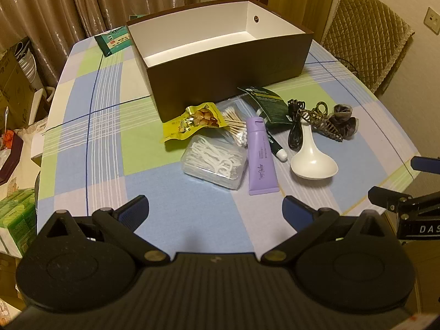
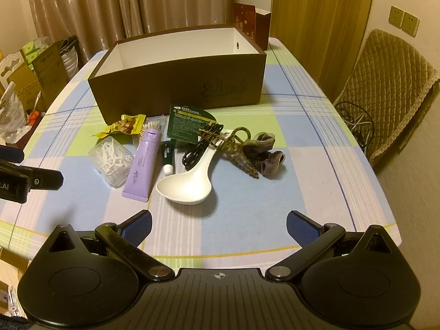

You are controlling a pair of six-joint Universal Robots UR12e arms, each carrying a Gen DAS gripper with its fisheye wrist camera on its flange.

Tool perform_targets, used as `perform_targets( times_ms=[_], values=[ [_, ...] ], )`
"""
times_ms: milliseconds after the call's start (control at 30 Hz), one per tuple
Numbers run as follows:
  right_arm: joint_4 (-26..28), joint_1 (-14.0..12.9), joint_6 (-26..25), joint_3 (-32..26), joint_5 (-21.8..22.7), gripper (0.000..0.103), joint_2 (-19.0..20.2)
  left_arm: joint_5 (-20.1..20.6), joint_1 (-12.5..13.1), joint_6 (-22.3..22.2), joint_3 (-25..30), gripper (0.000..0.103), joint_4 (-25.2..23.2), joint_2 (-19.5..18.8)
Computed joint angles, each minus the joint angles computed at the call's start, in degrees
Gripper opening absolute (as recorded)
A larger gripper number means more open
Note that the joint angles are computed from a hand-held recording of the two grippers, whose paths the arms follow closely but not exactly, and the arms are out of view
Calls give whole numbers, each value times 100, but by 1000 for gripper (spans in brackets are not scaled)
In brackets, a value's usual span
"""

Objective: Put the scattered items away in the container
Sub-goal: 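Move both tools toward the scattered items in front of the box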

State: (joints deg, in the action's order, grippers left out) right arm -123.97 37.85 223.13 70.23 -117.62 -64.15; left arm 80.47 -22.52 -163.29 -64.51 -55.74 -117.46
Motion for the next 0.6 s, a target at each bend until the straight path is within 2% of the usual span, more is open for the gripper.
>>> perform_targets(
  times_ms=[600],
  values=[
    [4,-46,-53,13,64,101,-14,83,-13,-78,81,102,-63,-46]
  ],
)
